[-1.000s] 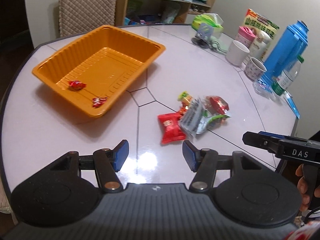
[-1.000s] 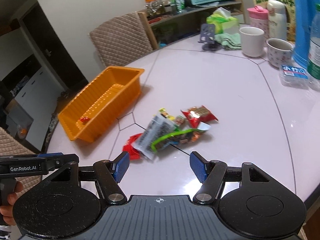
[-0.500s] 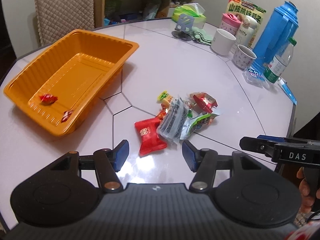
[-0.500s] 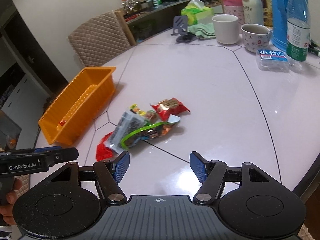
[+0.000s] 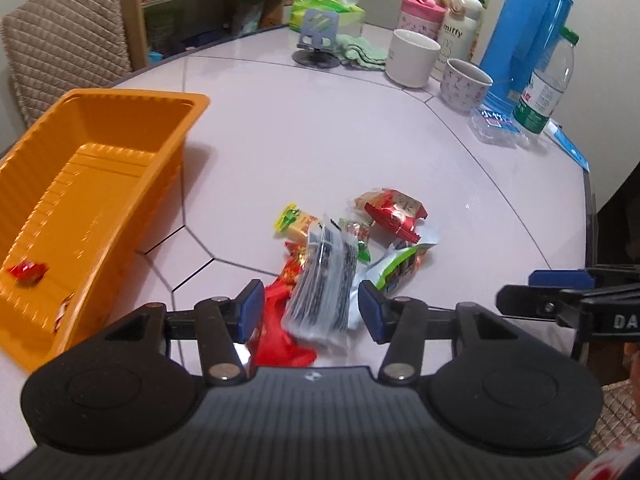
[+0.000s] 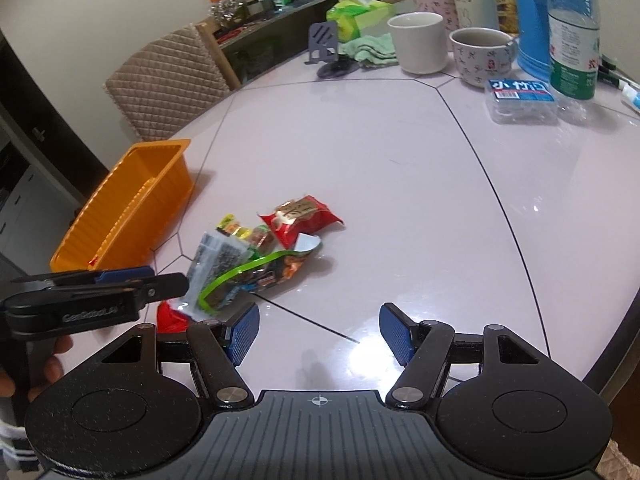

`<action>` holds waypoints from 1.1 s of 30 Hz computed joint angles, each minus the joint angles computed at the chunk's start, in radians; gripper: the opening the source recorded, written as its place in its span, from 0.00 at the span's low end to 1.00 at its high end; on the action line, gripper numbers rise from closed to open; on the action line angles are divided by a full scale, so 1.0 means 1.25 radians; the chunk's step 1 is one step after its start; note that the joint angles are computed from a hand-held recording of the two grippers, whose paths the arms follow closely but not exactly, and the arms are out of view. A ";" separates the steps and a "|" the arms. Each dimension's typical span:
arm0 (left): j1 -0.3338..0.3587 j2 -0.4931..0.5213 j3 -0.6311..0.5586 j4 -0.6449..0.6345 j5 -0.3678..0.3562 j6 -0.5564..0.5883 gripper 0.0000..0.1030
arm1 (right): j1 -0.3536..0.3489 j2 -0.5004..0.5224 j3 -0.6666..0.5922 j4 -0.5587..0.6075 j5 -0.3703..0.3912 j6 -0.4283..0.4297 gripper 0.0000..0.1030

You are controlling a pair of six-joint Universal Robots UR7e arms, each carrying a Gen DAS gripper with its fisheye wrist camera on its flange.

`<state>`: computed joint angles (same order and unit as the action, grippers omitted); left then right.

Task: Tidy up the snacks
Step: 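Grasp the clear packet of dark snack with the left gripper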

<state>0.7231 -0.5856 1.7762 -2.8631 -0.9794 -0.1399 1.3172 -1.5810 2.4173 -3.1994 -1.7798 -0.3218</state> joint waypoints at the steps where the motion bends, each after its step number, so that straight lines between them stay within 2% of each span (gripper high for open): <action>1: 0.006 0.008 -0.011 0.006 -0.006 0.007 0.46 | -0.003 0.000 -0.001 0.000 -0.002 0.002 0.65; 8: 0.032 0.044 -0.064 0.045 -0.030 0.021 0.40 | -0.016 0.002 -0.004 0.003 -0.011 0.014 0.65; 11: 0.036 0.049 -0.071 0.054 -0.044 0.014 0.33 | -0.020 0.006 -0.005 0.002 -0.016 0.017 0.65; 21: -0.007 0.054 -0.047 0.037 0.022 0.023 0.23 | -0.017 0.020 -0.015 0.007 -0.024 0.024 0.65; 25: -0.008 0.057 -0.052 0.042 0.019 0.011 0.23 | -0.015 0.024 -0.017 0.009 -0.026 0.026 0.65; 29: 0.013 0.053 -0.070 0.069 -0.020 -0.021 0.27 | -0.012 0.031 -0.019 0.008 -0.029 0.027 0.65; 33: 0.027 0.059 -0.087 0.095 -0.033 -0.044 0.30 | -0.012 0.034 -0.018 0.007 -0.032 0.029 0.65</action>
